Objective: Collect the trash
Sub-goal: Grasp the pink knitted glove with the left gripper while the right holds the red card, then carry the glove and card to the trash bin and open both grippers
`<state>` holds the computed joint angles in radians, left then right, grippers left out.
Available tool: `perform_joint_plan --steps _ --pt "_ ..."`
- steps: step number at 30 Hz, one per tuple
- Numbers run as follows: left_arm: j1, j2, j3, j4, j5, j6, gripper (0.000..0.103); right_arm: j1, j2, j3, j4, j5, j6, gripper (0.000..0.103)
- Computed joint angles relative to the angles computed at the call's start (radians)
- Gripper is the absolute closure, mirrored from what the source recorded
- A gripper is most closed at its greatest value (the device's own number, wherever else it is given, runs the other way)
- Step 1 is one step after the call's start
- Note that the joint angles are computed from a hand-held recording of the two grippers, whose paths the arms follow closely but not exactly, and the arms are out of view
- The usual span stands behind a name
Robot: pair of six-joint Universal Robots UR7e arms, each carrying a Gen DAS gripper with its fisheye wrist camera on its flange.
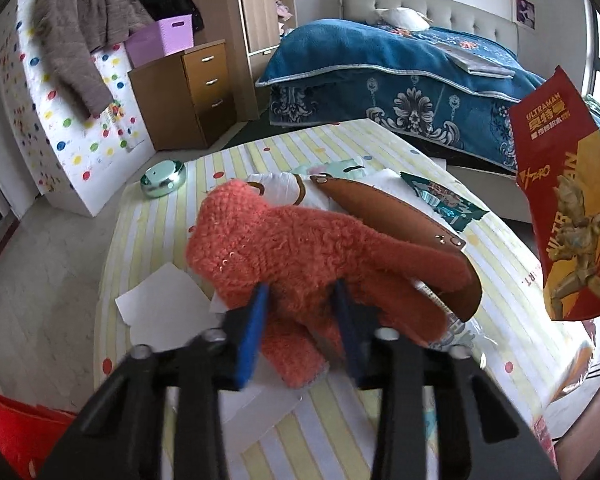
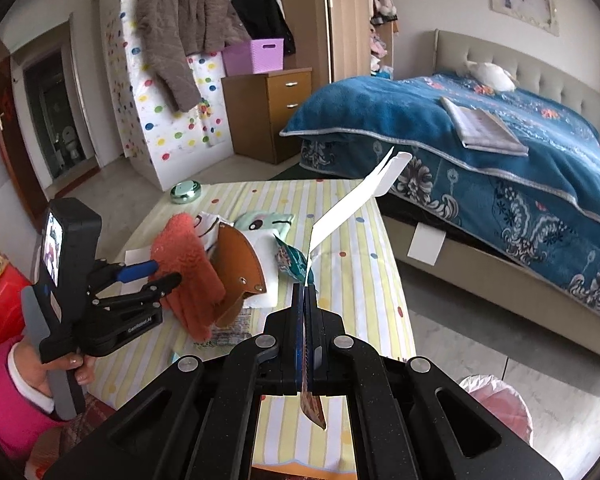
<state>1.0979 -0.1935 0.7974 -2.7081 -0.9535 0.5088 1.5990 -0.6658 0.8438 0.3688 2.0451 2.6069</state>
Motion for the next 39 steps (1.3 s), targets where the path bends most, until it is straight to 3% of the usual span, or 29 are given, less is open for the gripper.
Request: perform_joint_plan --steps 4,12,16,21,29,39 --pt "-0.001 -0.032 0.038 -0.015 -0.036 -0.006 0.093 -0.002 -0.012 0.019 -0.006 -0.008 0.011 0.103" --pt "-0.042 -0.204 0.229 -0.172 -0.140 -0.039 0.094 0.011 -0.119 0.188 -0.130 -0.028 -0.008 0.103" --pt "-0.077 -0.275 0.335 -0.278 -0.159 -0.017 0.094 0.016 -0.171 0.267 -0.184 -0.033 -0.007 0.103" --pt "-0.100 -0.319 0.437 -0.322 -0.184 -0.034 0.094 0.015 -0.228 0.357 -0.232 -0.029 0.003 0.103" --pt "-0.125 -0.304 0.536 -0.291 -0.269 -0.064 0.094 -0.016 -0.331 0.513 -0.303 0.018 0.054 0.103" --pt "-0.175 -0.177 0.502 -0.245 -0.373 -0.026 0.094 -0.089 -0.481 0.701 -0.414 0.107 0.110 0.103"
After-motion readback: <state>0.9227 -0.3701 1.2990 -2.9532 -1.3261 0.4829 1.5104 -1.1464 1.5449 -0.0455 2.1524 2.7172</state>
